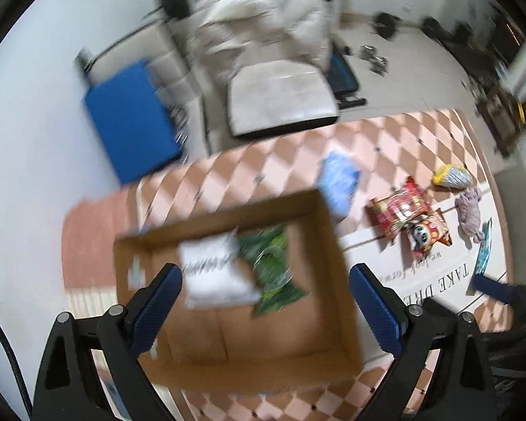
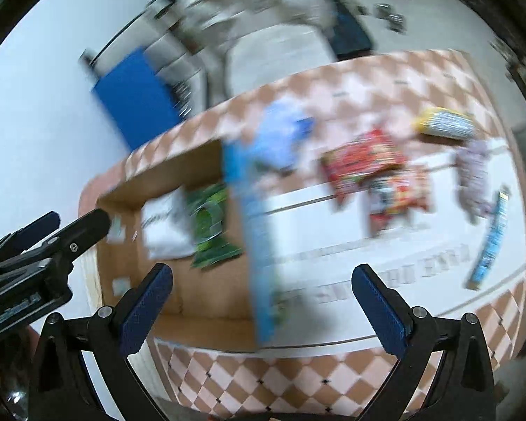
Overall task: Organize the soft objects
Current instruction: 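Grasp the red snack bag with left tool while right tool grasps yellow sponge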
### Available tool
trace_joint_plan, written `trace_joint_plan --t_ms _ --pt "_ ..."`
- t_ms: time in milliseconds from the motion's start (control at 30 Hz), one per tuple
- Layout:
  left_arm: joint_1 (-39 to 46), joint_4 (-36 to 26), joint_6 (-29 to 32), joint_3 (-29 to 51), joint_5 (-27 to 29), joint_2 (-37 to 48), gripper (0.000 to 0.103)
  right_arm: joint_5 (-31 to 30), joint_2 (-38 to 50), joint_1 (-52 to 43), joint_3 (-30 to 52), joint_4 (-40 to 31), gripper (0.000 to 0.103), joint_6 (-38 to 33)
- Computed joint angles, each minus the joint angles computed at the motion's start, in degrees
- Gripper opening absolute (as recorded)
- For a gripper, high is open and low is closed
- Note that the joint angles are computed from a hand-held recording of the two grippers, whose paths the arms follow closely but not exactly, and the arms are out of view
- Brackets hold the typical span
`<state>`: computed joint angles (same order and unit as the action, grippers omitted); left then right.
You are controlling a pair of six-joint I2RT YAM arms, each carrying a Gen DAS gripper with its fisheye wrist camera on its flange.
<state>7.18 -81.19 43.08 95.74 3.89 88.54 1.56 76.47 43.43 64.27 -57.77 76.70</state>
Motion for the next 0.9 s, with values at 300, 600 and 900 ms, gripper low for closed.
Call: trace_joint_plan --t_ms 300,600,900 --pt "-37.4 13.4 -9.4 -13.7 -15.0 8.8 0.098 -14.1 -21.2 -50.0 -20.8 -6.9 0.103 -30.0" --pt "-48.0 21.7 -11.3 -18.9 -18.6 24.7 0.098 -27.4 2.3 -78.1 -23.6 7.3 0.101 -46.8" --pt "-40.3 12.6 -28.2 -8.6 -10.9 35.5 0.053 -26.0 24.4 -73.3 -16.6 18.5 0.087 -40.0"
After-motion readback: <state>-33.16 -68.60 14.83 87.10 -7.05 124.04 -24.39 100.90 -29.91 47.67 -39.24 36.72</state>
